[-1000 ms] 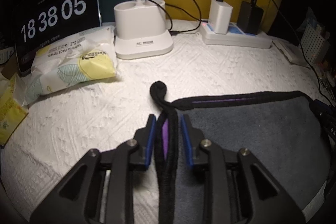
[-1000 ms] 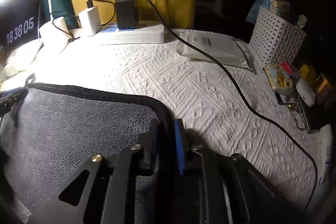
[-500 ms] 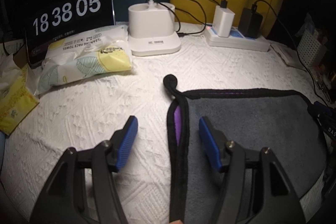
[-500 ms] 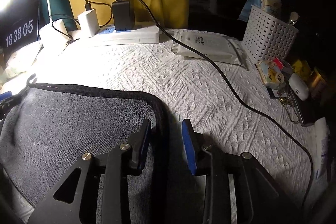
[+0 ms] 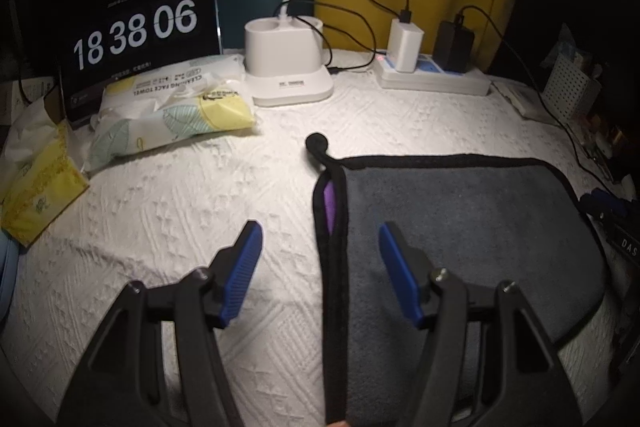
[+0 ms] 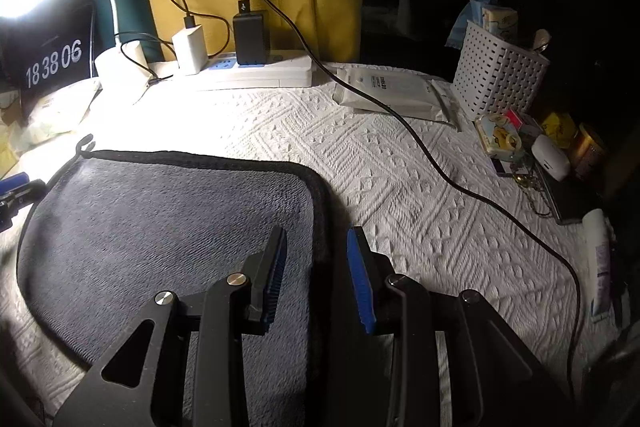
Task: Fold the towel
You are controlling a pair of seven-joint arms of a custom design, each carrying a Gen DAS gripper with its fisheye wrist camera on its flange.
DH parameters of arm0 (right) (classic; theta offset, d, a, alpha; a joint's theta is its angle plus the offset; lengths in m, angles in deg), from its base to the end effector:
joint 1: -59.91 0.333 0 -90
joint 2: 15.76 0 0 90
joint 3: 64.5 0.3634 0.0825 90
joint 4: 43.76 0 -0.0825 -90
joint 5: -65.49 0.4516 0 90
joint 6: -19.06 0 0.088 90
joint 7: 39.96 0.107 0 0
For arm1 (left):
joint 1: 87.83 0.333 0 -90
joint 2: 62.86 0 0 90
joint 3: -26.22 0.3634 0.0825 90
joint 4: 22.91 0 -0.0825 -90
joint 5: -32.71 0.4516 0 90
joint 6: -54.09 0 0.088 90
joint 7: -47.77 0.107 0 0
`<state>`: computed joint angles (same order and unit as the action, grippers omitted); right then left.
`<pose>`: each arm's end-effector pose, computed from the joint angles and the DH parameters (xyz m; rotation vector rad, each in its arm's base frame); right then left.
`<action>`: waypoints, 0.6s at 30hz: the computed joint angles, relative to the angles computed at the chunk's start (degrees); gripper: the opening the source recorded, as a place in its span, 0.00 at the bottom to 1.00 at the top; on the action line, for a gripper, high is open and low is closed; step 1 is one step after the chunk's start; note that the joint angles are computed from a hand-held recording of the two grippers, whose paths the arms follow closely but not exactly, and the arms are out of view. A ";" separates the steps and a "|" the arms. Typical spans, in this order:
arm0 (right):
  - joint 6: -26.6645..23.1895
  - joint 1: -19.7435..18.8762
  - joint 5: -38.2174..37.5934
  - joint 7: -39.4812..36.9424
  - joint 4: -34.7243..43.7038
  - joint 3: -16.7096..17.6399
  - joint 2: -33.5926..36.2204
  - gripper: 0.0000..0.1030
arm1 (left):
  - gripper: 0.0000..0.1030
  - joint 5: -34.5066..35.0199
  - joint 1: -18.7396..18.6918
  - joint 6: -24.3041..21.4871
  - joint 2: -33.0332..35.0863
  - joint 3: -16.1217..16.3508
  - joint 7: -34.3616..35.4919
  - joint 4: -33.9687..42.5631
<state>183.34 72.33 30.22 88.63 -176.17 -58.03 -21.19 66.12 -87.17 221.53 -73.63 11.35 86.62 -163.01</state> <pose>0.5446 0.2214 0.4562 -1.9826 1.6212 -0.6936 0.5185 -0.1698 0.4400 -1.9116 1.7238 -0.7136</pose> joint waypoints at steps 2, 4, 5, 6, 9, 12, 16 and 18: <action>-0.14 0.05 -0.30 0.42 -0.47 0.21 -0.66 0.32 | 0.61 -0.78 -0.31 0.37 -0.63 0.27 0.48 -0.75; -0.33 0.02 -0.62 0.83 -0.86 0.53 -1.24 0.32 | 0.61 -1.80 -0.51 0.78 -1.33 0.44 1.17 -1.58; -0.46 0.00 -0.79 1.11 -1.08 0.73 -1.59 0.32 | 0.61 -2.49 -0.63 0.98 -1.71 0.54 1.67 -2.02; -0.49 -0.04 -0.88 1.28 -1.31 0.88 -1.88 0.32 | 0.61 -3.47 -0.88 1.26 -2.00 0.76 2.45 -2.43; -0.76 -0.11 -0.87 1.58 -1.92 1.38 -2.79 0.32 | 0.61 -8.21 -2.38 2.13 -2.76 1.94 6.13 -3.61; -0.85 -0.25 -0.82 1.66 -2.20 1.70 -3.16 0.33 | 0.61 -10.24 -2.14 2.73 -3.88 1.35 7.76 -4.64; -1.27 -0.24 -0.76 2.14 -3.26 2.50 -4.59 0.33 | 0.61 -12.43 -1.75 3.28 -5.21 0.59 9.35 -5.86; -1.35 -0.26 -0.49 2.10 -3.82 2.77 -5.27 0.33 | 0.61 -13.18 -1.42 3.43 -5.86 0.16 9.88 -6.47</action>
